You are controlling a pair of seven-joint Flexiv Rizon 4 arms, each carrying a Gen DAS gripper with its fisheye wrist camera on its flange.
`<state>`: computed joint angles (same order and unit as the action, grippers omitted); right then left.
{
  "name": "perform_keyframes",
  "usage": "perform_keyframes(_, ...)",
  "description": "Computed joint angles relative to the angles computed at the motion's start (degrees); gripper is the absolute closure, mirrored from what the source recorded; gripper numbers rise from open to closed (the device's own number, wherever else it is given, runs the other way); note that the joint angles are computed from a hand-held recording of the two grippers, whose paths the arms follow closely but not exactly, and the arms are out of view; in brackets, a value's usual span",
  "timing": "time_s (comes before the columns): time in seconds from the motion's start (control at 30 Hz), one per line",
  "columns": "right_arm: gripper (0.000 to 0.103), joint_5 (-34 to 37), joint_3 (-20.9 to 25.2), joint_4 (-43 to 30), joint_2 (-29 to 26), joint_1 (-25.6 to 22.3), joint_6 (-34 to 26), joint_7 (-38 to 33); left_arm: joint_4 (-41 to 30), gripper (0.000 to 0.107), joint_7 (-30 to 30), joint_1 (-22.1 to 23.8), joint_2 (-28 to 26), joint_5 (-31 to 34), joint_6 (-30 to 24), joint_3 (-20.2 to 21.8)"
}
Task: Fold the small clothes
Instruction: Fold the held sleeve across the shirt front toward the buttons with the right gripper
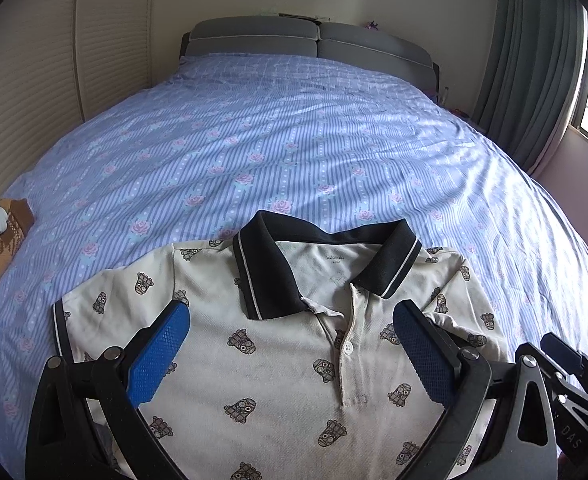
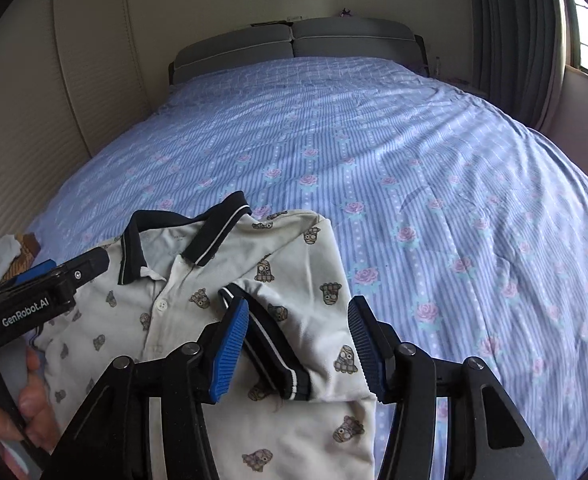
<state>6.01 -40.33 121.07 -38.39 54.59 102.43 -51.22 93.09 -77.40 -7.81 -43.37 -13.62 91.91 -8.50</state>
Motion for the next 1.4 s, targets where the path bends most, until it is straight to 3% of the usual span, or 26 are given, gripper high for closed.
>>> perform_keyframes(0.13, 0.052, -0.3, -0.3, 1.8, 0.2, 1.8, -0.9, 0.1, 0.6, 0.004, 0.4, 0.3, 0.6, 0.3, 0.3, -0.3)
perform_keyframes(0.27, 0.07, -1.5, -2.7, 0.6, -3.2, 4.9, -3.3, 1.1, 0.8, 0.004, 0.4, 0.8, 0.9, 0.1, -0.1, -0.6)
perform_keyframes(0.43, 0.076, -5.7, -6.7, -1.0, -6.3, 7.5, -10.5, 4.8, 0.8, 0.004, 0.6, 1.8, 0.8, -0.4, -0.7, -1.4)
perform_keyframes(0.57, 0.078, -9.2, -7.8, -0.4, -6.4, 8.0, -12.9, 7.1, 0.5, 0.004, 0.8, 1.9, 0.6, -0.6, -1.5, -1.4)
perform_keyframes(0.67, 0.091, -11.0, -6.5, 0.1, -5.8, 6.7, -11.9, 8.6, 0.4, 0.004, 1.0, 1.6, 0.7, -0.5, -1.7, -1.0)
perform_keyframes(0.77, 0.094, -12.3, -5.5, 0.8, -4.7, 6.1, -11.0, 9.3, 0.5, 0.004, 1.1, 1.4, 0.9, -0.4, -1.6, -0.7)
perform_keyframes(0.87, 0.098, -13.2, -0.8, 0.6, -2.8, 2.4, -10.5, 9.1, 0.4, 0.004, 1.1, 1.4, 0.9, -0.5, -2.0, -0.5)
perform_keyframes(1.1, 0.098, -12.9, 3.0, 1.2, -1.5, -0.8, -7.6, 10.4, -0.1, 0.004, 1.1, 1.3, 0.5, -0.7, -2.9, -0.1)
perform_keyframes(1.27, 0.095, -10.9, -0.3, 0.6, -1.9, 1.7, -4.8, 8.7, -0.3, 0.004, 0.8, 1.2, 0.4, -0.8, -2.9, 0.3)
perform_keyframes(1.4, 0.094, -11.9, 4.2, -4.0, -2.6, -3.0, -6.1, 5.9, -0.6, 0.004, 0.5, 1.1, 0.2, -0.8, -3.1, 0.9)
